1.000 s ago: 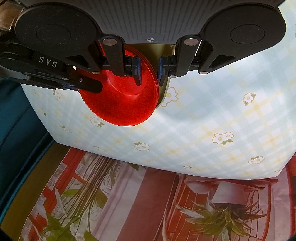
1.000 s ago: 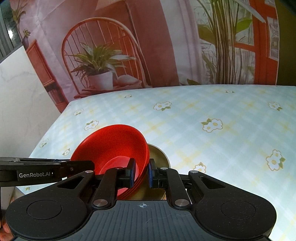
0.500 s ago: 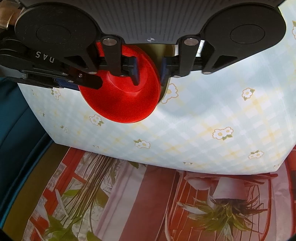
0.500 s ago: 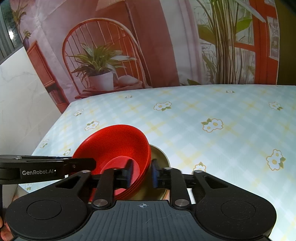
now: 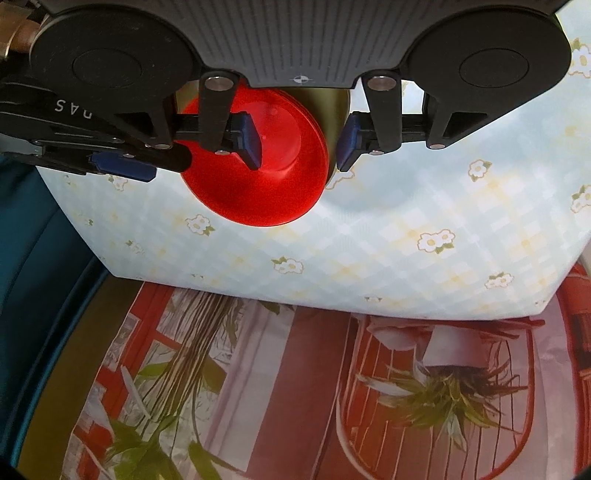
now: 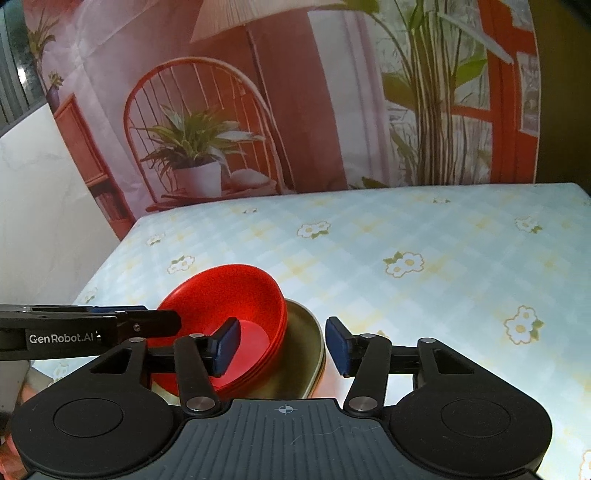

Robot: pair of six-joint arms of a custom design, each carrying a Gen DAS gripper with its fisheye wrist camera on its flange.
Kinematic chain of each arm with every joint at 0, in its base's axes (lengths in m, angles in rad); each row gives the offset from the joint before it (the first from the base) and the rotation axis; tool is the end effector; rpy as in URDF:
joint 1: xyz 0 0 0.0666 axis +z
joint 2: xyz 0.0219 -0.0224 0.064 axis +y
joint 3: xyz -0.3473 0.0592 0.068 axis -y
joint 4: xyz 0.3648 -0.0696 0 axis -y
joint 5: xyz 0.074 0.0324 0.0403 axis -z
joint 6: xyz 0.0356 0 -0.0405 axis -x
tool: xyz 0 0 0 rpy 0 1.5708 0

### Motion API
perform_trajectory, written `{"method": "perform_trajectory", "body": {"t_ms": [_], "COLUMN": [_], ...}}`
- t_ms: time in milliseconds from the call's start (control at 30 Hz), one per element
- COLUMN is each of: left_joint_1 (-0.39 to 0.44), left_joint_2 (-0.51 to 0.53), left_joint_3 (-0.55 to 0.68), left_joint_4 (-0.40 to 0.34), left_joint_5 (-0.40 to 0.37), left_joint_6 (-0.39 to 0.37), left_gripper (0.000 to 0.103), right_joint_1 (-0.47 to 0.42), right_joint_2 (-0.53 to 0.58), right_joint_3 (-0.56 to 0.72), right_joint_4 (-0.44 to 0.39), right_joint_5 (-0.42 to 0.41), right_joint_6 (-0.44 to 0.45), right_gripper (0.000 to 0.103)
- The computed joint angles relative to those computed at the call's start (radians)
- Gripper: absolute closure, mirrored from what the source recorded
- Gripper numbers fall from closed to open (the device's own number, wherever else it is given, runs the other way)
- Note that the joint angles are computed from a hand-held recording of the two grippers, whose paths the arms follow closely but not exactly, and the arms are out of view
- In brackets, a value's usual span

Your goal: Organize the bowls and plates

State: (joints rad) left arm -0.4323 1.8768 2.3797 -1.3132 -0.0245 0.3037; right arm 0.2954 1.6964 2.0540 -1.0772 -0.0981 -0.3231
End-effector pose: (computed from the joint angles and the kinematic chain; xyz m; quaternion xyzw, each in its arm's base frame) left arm 0.5326 -0.2452 0.5376 0.0551 0.9269 -0.1229 0.3504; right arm 0.5317 0.1650 0.5221 -0.0076 0.9099 0.1680 0.3792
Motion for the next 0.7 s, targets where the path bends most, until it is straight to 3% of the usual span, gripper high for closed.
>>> {"method": "perform_trajectory", "body": {"t_ms": [300,567,700], "left_joint_1": [-0.011,-0.044,-0.061], "left_joint_2": [-0.055,-0.124,-0.147], "left_joint_3": [-0.003,-0.026,-0.013], "left_joint_4": [0.015,0.050,0.045], "left_joint_5": [-0.051,-0.146,-0.199], "left_joint_6": [-0.028,-0.067,-0.073], "left_gripper": [0.049,0.029,0.014], "right_joint_1": [-0.008,-0.004,-0.004], "right_joint_2": [-0.063,-0.110,-0.131], "right_joint_3": [-0.023,-0.001,0.019], "right_joint_4": [0.008,-0.011,-0.033], "right_joint_5": [0.033,0.074,0.094], "right_joint_6": [0.020,0.062,0.084], "right_gripper": [0.041,0.015,0.008]}}
